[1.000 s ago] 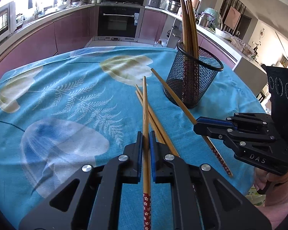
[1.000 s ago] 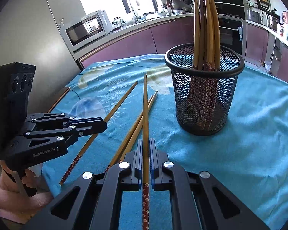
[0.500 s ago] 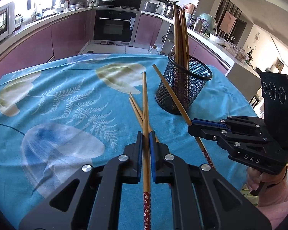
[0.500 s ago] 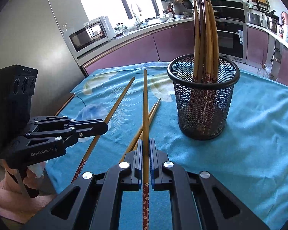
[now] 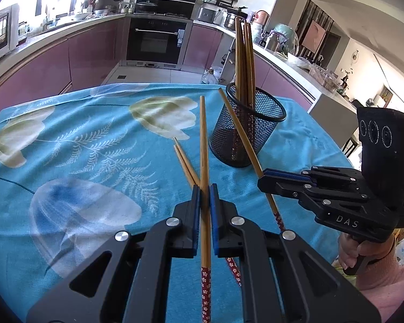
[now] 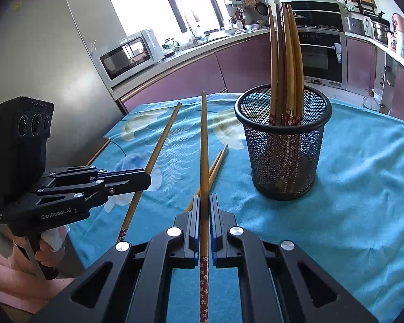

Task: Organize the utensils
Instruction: 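Raise the right gripper's chopstick upright toward the cup while the left gripper raises its own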

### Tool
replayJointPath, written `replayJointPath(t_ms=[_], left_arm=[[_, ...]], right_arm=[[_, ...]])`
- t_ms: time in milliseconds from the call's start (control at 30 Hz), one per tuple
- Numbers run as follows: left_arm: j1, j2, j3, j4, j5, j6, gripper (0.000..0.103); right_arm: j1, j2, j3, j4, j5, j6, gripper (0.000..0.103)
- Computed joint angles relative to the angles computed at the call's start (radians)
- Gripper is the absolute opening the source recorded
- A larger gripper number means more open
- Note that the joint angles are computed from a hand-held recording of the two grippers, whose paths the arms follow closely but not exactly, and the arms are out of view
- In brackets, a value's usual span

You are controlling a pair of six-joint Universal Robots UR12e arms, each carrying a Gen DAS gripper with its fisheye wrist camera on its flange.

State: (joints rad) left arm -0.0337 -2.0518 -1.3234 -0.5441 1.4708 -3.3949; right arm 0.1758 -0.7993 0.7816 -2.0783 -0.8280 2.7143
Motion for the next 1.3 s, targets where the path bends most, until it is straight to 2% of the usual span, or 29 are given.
replayJointPath(t_ms=[833,1300], left_arm=[[-0.007,0.001,0.010,0.014,-0.001,0.009,0.008],[-0.003,0.004,0.014,0.027,-0.030,0.018,0.008]], right_arm=[[-0.007,0.004,-0.007,-0.039,0.028,0.043,0.006],[-0.010,0.002,0.001,-0.068,0.039,0.064,0.006]])
